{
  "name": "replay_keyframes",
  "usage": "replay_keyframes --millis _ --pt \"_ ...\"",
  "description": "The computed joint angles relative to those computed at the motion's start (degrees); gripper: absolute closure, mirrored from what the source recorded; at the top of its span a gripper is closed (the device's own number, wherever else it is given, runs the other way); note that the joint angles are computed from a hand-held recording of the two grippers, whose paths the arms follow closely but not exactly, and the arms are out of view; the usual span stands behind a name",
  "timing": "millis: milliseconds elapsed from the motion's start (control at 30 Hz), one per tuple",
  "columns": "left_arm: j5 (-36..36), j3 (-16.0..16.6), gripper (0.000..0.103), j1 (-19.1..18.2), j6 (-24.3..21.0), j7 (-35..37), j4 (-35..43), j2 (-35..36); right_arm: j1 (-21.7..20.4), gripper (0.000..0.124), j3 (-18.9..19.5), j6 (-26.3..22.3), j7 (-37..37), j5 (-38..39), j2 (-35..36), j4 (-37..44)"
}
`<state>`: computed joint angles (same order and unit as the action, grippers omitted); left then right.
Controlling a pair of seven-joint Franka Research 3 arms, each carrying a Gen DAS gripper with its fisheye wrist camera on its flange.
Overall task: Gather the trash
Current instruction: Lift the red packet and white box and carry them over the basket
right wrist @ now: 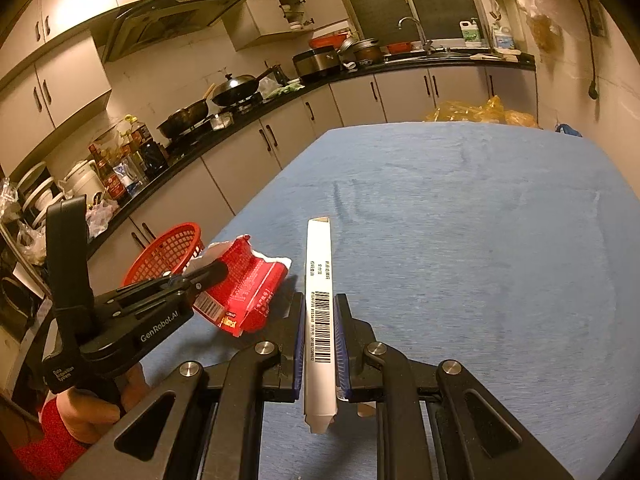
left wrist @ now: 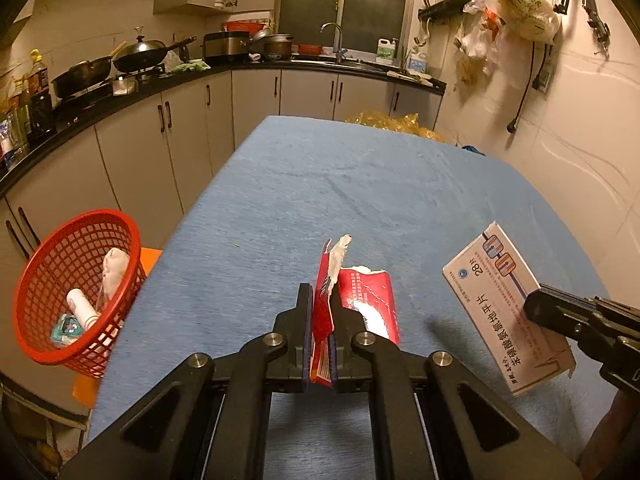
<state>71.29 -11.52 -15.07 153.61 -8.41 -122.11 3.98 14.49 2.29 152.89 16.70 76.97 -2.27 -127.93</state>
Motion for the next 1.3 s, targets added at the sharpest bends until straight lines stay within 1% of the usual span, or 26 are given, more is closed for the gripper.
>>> replay_keyframes --millis 167,267,400,567,833,1033,1300 --pt "1.0 0.1 0.097 0.7 -0.1 -1.6 -2.0 -2.3 0.5 0.109 0.5 -0.2 1.5 -1.6 0.4 0.6" --pt "1.9 -0.3 0.097 1.5 -1.1 -3.0 -3.6 -4.5 0.9 0.109 0.9 -0.1 2.2 -2.5 0.8 1.4" --pt "2.0 -0.7 0.097 3.1 -2.7 -4.6 -6.8 -8.4 2.0 0.109 1.8 0.1 2.7 -3.5 1.3 2.8" --pt "0.3 -1.3 0.097 5.6 -4.7 -4.4 -10.6 -12.7 3.8 0.109 3.2 0.1 3.8 -5.5 2.5 4.9" --pt "-1.5 -1.4 0.097 10.2 -4.2 -5.4 -17.0 -19.1 6.5 0.109 5.8 -0.6 8.3 -10.9 6.3 10.5" --pt "-2.4 -1.3 0.097 13.1 -3.8 -5.4 -19.7 -21.5 7.8 0.109 7.5 -1.9 12.7 -15.7 10.1 15.7" --pt "-3.9 -1.0 0.097 16.7 -3.2 -5.5 -23.5 -25.1 8.7 0.109 9.5 -3.6 17.7 -19.6 14.8 22.4"
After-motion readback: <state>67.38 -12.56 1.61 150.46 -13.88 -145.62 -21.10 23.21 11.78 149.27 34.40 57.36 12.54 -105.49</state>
